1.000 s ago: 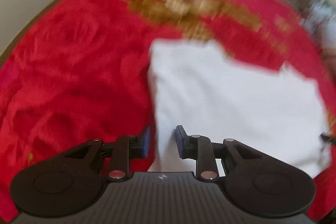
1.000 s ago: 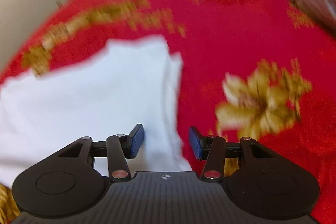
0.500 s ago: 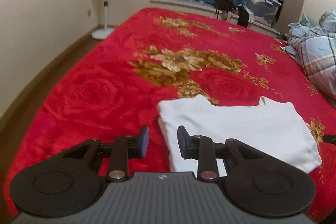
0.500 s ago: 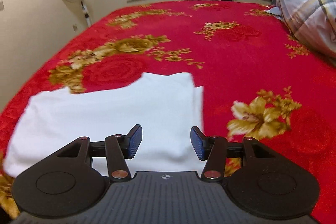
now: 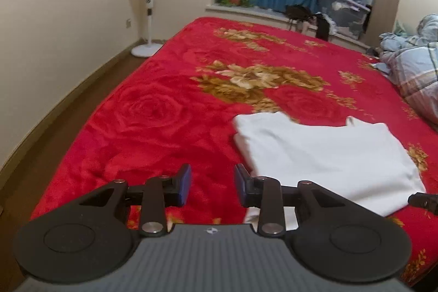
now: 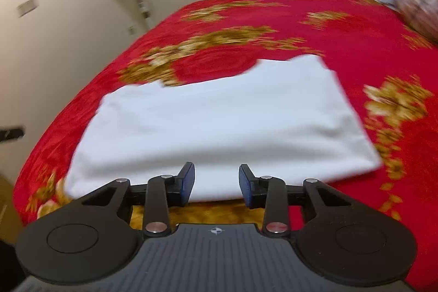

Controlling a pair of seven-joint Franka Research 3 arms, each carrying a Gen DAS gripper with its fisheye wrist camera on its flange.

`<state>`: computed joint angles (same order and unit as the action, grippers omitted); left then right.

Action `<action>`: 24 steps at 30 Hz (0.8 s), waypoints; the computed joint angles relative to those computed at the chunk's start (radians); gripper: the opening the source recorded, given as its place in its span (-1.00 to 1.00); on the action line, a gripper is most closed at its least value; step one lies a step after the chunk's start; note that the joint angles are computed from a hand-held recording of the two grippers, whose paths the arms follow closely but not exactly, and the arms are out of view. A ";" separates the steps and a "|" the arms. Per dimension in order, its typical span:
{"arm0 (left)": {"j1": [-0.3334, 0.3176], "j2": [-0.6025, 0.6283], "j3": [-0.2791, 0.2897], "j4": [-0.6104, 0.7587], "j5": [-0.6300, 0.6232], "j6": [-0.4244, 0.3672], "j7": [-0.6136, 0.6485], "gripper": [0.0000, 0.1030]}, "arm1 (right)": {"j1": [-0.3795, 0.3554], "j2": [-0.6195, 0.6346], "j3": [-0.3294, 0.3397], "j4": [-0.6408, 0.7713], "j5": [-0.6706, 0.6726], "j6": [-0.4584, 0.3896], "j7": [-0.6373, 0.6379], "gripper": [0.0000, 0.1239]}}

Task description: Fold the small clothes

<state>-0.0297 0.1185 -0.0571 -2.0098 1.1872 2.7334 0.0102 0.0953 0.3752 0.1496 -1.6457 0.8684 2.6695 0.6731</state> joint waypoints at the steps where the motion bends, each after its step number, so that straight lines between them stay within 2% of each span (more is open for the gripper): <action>1: 0.006 -0.006 0.003 -0.010 -0.009 0.015 -0.005 -0.26 | 0.002 -0.007 0.014 -0.012 0.009 0.006 -0.038 -0.40; 4: 0.027 -0.022 0.016 -0.038 -0.004 0.070 -0.053 -0.25 | 0.014 -0.022 0.045 -0.033 0.040 -0.013 -0.127 -0.40; 8: 0.050 -0.026 0.017 -0.059 -0.070 0.093 -0.030 -0.25 | 0.050 -0.033 0.069 -0.048 0.088 -0.043 -0.231 -0.40; 13: 0.060 -0.033 0.021 -0.076 -0.081 0.097 -0.030 -0.25 | 0.129 -0.005 0.078 -0.027 0.070 -0.035 -0.265 -0.37; 19: 0.070 -0.036 0.024 -0.090 -0.091 0.113 -0.048 -0.26 | 0.220 0.067 0.075 0.015 -0.066 0.009 -0.226 -0.11; 24: 0.074 -0.040 0.025 -0.093 -0.077 0.124 -0.074 -0.25 | 0.283 0.102 0.050 0.009 -0.241 0.084 -0.180 -0.10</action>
<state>0.0447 0.0784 -0.0319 -2.1031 1.1103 2.8572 -0.0635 0.3779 0.4770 0.2000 -1.6368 0.6269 2.7536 0.4927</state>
